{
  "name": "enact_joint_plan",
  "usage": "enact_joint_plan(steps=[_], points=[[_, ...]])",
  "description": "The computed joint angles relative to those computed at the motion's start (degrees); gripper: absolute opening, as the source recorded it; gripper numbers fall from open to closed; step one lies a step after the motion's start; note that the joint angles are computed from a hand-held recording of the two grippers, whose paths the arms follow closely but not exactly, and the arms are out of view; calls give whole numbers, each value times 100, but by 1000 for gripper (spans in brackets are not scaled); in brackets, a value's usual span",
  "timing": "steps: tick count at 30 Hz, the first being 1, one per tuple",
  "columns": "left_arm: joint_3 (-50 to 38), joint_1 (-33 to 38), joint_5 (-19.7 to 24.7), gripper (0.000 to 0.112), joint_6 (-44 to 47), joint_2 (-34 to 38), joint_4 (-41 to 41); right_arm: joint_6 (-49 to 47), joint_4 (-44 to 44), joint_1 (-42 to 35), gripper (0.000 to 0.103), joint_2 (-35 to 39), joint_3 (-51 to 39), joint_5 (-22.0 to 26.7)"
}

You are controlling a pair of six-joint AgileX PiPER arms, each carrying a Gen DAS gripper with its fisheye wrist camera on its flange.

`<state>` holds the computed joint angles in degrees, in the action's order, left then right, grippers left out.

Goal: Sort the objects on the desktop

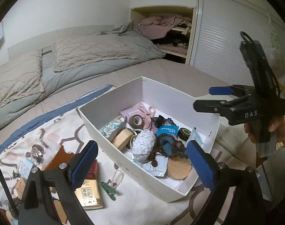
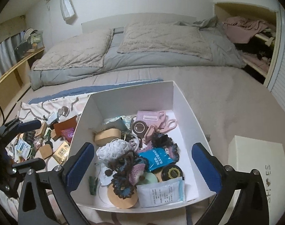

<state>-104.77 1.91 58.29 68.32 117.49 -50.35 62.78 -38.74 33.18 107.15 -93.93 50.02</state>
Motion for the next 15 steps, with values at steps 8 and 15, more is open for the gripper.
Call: enact_joint_plan(steps=[8, 15], points=[[50, 238, -55, 101, -295, -230, 99, 1120, -931, 508, 103, -161, 276, 180], [478, 526, -234, 101, 27, -696, -226, 1408, -1394, 1043, 103, -177, 8, 842]])
